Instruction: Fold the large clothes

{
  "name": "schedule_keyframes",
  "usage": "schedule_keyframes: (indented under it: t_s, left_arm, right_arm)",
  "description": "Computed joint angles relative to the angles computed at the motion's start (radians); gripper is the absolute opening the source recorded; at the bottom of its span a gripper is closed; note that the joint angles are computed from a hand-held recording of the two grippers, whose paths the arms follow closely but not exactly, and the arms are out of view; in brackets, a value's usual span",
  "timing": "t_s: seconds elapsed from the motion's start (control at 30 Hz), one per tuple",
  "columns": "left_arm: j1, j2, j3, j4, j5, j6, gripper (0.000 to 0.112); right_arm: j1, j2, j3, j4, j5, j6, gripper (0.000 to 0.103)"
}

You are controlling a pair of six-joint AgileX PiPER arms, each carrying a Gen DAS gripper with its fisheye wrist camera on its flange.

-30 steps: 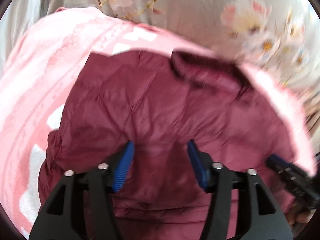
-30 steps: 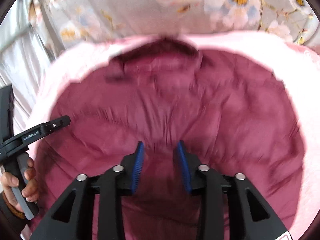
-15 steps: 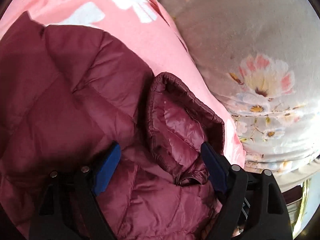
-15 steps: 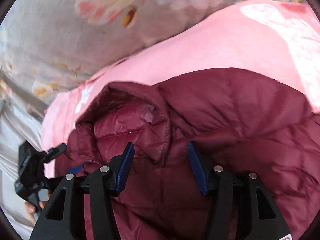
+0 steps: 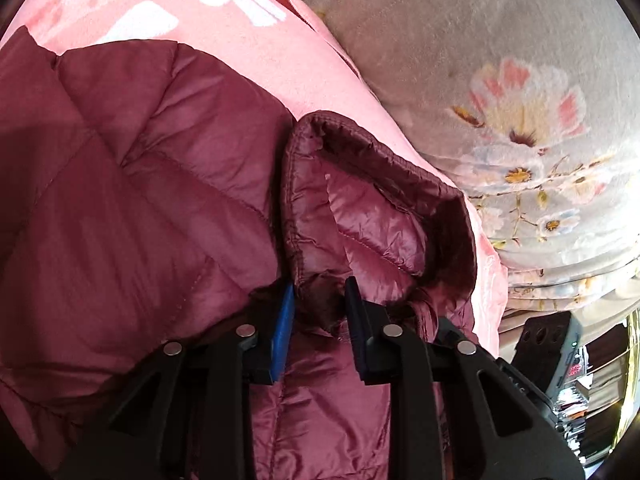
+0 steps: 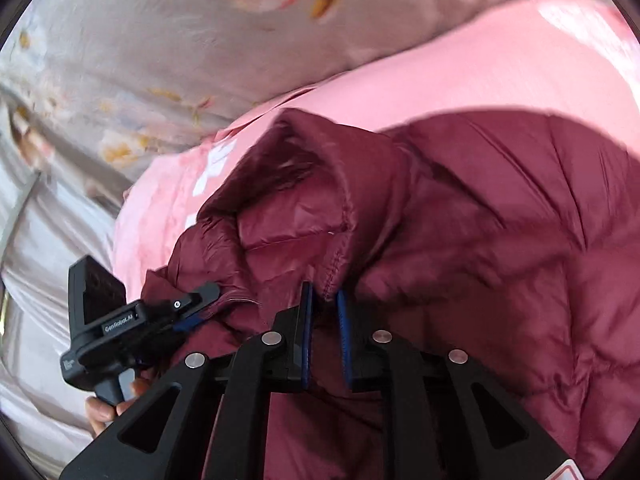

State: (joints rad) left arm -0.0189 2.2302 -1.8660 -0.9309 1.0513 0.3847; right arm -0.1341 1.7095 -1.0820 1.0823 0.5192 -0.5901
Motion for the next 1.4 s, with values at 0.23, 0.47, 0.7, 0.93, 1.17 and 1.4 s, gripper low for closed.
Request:
schedule_keyframes:
  t_s: [0.23, 0.47, 0.7, 0.93, 1.17, 1.4]
  left_arm:
    - [-0.009, -0.043, 0.088, 0.003, -0.076, 0.111, 0.019]
    - [-0.019, -0.066, 0.134, -0.012, -0.126, 0.179, 0.019]
    - [-0.013, -0.086, 0.185, -0.052, -0.153, 0.246, 0.018]
    - [-0.008, -0.108, 0.223, -0.049, -0.188, 0.257, 0.011]
    - [-0.020, -0.109, 0.215, -0.014, -0.200, 0.237, 0.011]
    - [-0.026, -0.135, 0.227, 0.023, -0.199, 0.231, 0.013]
  right_arm:
    - [-0.025, 0.018, 0.009, 0.115, 0.067, -0.077, 0.018]
    - [-0.046, 0.043, 0.023, 0.324, 0.129, -0.164, 0.044]
    - [0.035, 0.015, 0.003, 0.211, 0.004, -0.077, 0.019]
    - [0.024, -0.099, 0.073, -0.151, -0.083, 0.113, 0.007]
    - [-0.013, -0.049, 0.121, -0.047, -0.098, -0.055, 0.000]
    - [-0.058, -0.108, 0.159, -0.062, -0.020, -0.044, 0.002]
